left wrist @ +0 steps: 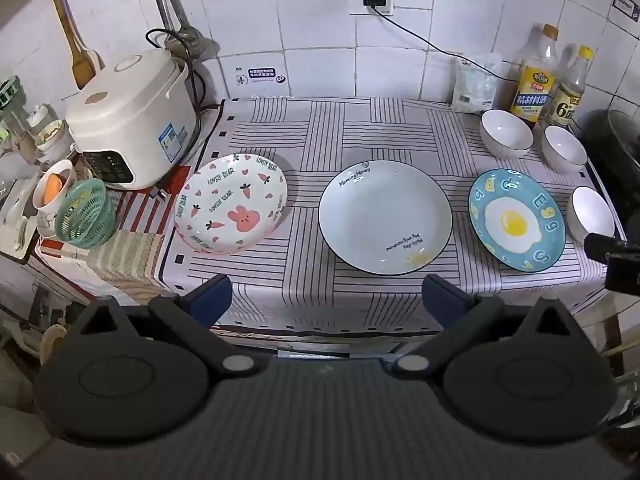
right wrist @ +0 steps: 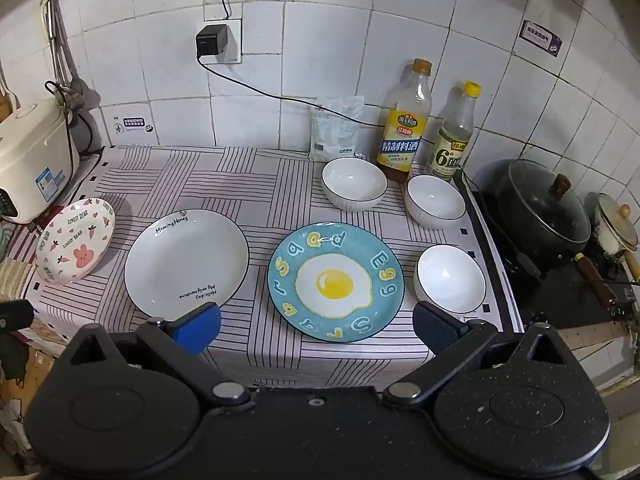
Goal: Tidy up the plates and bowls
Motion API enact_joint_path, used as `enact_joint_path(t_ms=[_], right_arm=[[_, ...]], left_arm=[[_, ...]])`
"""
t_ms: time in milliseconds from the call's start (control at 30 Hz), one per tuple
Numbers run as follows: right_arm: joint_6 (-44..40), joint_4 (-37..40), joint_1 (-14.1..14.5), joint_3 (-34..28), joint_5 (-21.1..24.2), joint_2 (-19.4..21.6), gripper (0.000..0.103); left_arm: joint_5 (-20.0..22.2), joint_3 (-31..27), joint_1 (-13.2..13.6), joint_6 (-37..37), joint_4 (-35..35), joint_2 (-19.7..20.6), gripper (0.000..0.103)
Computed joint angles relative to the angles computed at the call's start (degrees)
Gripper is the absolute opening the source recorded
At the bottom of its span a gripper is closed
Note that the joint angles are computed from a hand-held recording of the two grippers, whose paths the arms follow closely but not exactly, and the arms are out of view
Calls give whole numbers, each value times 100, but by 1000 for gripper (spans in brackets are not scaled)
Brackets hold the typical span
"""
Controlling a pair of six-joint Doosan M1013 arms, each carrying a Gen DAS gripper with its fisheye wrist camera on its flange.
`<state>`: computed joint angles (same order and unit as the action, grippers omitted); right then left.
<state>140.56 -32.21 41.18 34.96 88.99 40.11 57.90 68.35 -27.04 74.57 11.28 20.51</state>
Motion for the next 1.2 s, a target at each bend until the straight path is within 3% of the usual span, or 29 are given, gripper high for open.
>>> enact_joint_path(t_ms=[467,767,833,1200], right_arm=[[246,-125,-22,302,-302,-117,103],[116,-194,-15,159,-184,-53,103],[-9,-254,-13,130,-72,-35,103],[154,-116,-56,373,-405,-167,103]], left_arm=[[-35,-130,-39,97,87,64,103],[-132,-183,-36,182,-132,-1,103],[-45,-240,-46,220,-121,39,103],[245,-470,-19,419,-307,210,103]])
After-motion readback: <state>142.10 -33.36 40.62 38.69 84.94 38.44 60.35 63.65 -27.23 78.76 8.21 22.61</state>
